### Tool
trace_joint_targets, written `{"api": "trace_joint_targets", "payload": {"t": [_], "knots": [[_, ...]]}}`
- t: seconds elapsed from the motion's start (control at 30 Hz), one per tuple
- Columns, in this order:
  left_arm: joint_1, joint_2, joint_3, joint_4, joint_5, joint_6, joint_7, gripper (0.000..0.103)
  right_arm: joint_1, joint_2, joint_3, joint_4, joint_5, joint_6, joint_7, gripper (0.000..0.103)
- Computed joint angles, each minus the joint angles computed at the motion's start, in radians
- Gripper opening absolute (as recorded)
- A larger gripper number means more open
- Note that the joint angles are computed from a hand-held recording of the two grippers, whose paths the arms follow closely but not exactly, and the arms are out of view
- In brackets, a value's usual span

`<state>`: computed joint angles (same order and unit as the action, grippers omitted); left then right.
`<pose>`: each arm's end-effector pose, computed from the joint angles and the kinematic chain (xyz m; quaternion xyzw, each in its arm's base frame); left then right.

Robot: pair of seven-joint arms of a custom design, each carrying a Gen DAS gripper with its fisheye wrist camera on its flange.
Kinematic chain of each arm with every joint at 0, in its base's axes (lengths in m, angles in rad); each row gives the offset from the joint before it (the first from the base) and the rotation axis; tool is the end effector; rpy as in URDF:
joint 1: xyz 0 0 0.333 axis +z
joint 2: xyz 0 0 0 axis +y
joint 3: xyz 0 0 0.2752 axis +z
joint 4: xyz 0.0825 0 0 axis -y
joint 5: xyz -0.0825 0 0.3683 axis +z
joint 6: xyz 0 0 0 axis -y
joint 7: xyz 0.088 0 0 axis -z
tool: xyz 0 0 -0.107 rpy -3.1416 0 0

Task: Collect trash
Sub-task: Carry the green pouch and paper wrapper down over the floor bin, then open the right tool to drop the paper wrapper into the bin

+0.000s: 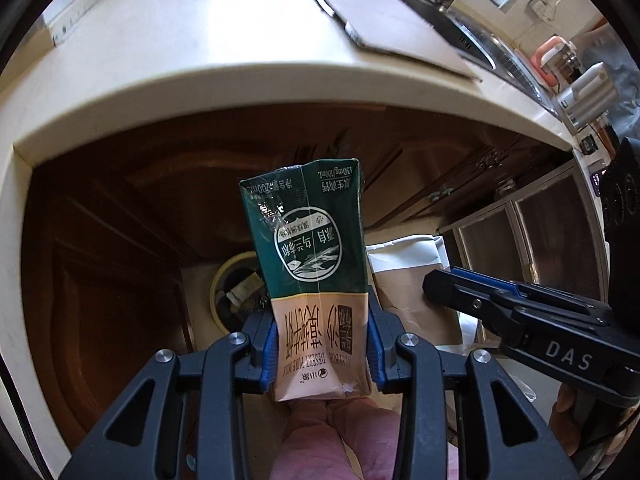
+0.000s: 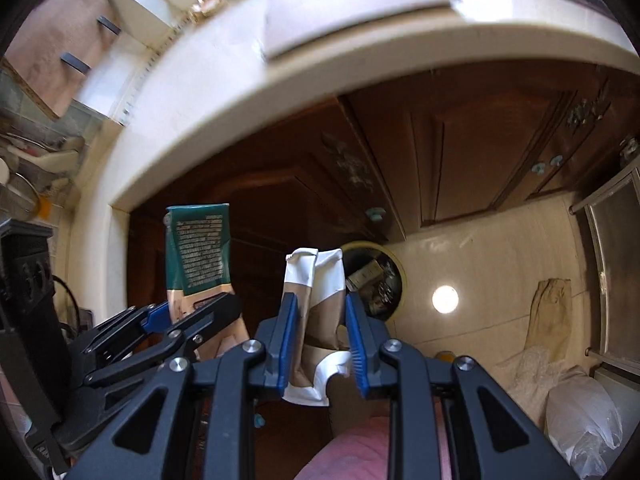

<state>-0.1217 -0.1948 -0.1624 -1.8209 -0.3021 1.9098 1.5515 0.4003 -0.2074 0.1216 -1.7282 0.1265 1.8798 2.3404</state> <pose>0.4868 -0.1716 0.6040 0.6190 -0.7616 0.1903 0.0239 0.4326 0.2673 0.6503 -0.5980 0.7799 0.0250 0.1829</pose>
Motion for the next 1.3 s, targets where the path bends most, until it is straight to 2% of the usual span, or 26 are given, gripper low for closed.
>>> {"api": "trace_joint_targets", "payload": {"t": [0.23, 0.47, 0.77, 0.87, 0.93, 1.0, 1.17, 1.3], "knots": [[0.003, -0.043, 0.0, -0.193, -0.011, 0.103, -0.025, 0.034, 0.006, 0.036, -0.006, -0.101, 0.032, 0.048, -0.079, 0.025], [0.018, -0.04, 0.016, -0.378, -0.033, 0.27, -0.017, 0.034, 0.016, 0.144, 0.008, -0.158, 0.029, 0.137, -0.155, 0.025], [0.021, 0.084, 0.012, -0.447, -0.057, 0.423, 0.026, 0.035, 0.017, 0.288, 0.022, -0.18, 0.067, 0.239, -0.209, 0.027], [0.02, 0.131, 0.008, -0.428, -0.037, 0.439, 0.025, 0.036, 0.012, 0.322, 0.026, -0.17, 0.082, 0.252, -0.223, 0.03], [0.019, 0.154, 0.005, -0.419, -0.021, 0.443, 0.019, 0.048, 0.007, 0.339, 0.027, -0.167, 0.092, 0.264, -0.231, 0.03], [0.021, 0.163, 0.006, -0.417, 0.0, 0.442, 0.005, 0.056, 0.001, 0.353, 0.027, -0.163, 0.102, 0.262, -0.229, 0.03], [0.022, 0.17, 0.005, -0.409, 0.019, 0.43, -0.029, 0.06, -0.007, 0.337, 0.025, -0.177, 0.108, 0.245, -0.209, 0.033], [0.043, 0.131, 0.022, -0.421, 0.033, 0.4, -0.013, 0.061, -0.007, 0.335, 0.025, -0.169, 0.098, 0.222, -0.203, 0.033]]}}
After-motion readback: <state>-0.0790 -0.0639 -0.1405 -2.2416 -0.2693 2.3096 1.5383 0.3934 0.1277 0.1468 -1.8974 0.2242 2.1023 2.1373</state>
